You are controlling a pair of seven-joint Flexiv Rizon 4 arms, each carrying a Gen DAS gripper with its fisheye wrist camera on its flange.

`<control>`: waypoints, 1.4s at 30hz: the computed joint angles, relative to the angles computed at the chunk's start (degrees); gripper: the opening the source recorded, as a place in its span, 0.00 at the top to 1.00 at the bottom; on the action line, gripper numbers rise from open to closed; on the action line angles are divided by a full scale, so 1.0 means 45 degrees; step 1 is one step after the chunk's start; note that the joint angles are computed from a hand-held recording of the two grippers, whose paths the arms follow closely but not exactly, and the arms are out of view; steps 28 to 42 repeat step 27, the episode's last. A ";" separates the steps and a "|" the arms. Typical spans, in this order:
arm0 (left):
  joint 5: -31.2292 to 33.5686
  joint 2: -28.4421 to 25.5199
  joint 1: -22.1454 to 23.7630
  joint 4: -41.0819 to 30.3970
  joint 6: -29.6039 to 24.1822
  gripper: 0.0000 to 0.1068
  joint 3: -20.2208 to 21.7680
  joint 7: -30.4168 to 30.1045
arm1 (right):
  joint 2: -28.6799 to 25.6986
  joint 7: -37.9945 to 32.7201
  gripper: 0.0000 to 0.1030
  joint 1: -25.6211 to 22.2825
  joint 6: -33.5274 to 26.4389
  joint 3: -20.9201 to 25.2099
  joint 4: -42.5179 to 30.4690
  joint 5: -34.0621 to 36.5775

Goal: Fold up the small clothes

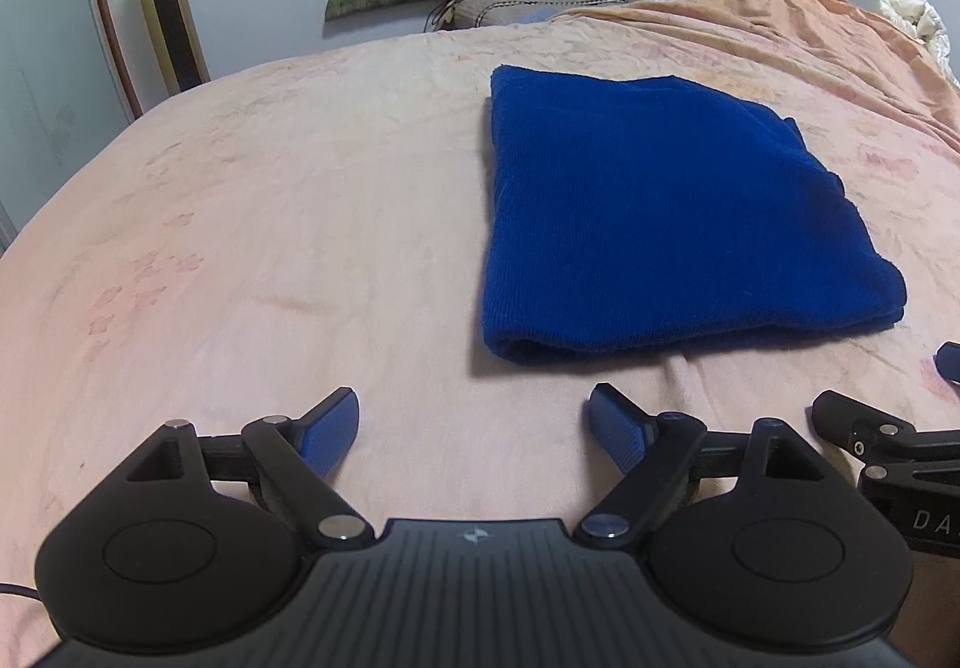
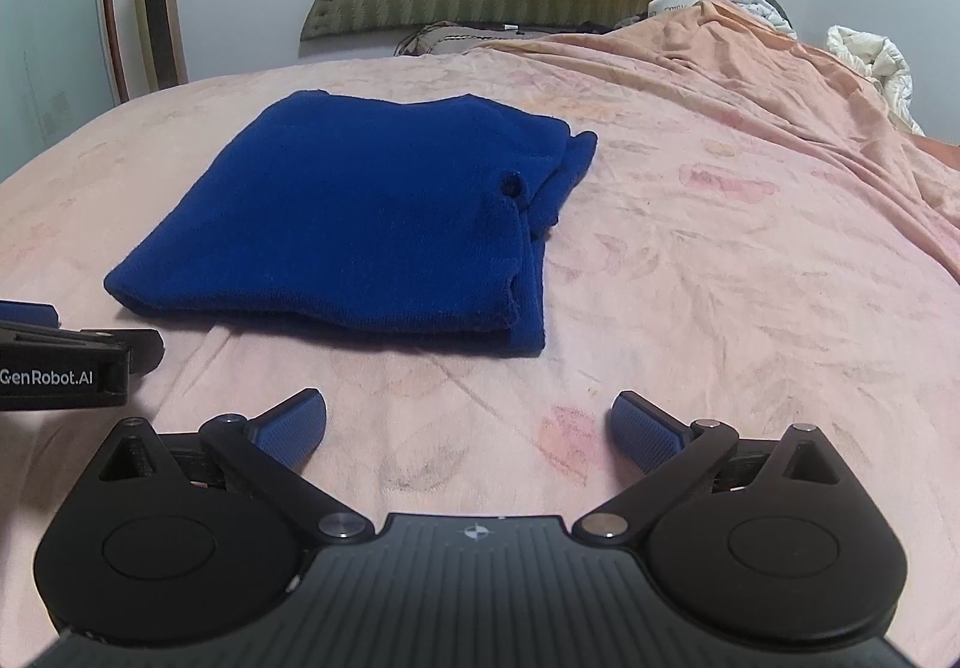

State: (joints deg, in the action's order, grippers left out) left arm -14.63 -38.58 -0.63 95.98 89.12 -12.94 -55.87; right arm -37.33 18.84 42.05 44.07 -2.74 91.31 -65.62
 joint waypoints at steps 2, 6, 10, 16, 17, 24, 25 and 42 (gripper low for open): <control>-0.0010 -0.0024 0.0140 0.0140 0.0283 0.19 -0.0186 -0.0003 | -0.0026 -0.0004 0.00 0.0018 -0.0035 -0.0001 -0.0033 0.0011; -0.0070 -0.0036 0.0269 0.0167 0.0234 0.12 -0.0289 -0.0157 | -0.0030 0.0004 0.00 0.0057 -0.0118 -0.0004 -0.0040 0.0020; -0.0248 0.0085 0.1332 0.0490 -0.0121 0.12 -0.1595 0.0583 | 0.0004 0.0073 0.00 0.0091 -0.0213 0.0009 -0.0014 0.0012; -0.0539 0.0285 0.1625 0.0739 -0.0349 0.12 -0.1936 0.1114 | 0.0139 0.0128 0.00 0.0136 -0.0390 0.0118 0.0086 0.0081; -0.0641 0.0302 0.1696 0.0751 -0.0438 0.12 -0.2031 0.1228 | 0.0192 0.0179 0.00 0.0127 -0.0353 0.0139 0.0147 0.0065; -0.1306 0.0393 0.1842 0.0908 -0.0199 0.12 -0.2271 0.1366 | 0.0313 0.0239 0.00 0.0118 -0.0396 0.0254 0.0256 0.0096; -0.1350 0.0413 0.1923 0.0982 0.0011 0.12 -0.2372 0.1369 | 0.0335 0.0230 0.00 0.0120 -0.0413 0.0272 0.0263 0.0116; -0.1290 0.0471 0.2138 0.1151 0.0483 0.12 -0.2593 0.1392 | 0.0388 0.0255 0.00 0.0117 -0.0366 0.0272 0.0330 0.0036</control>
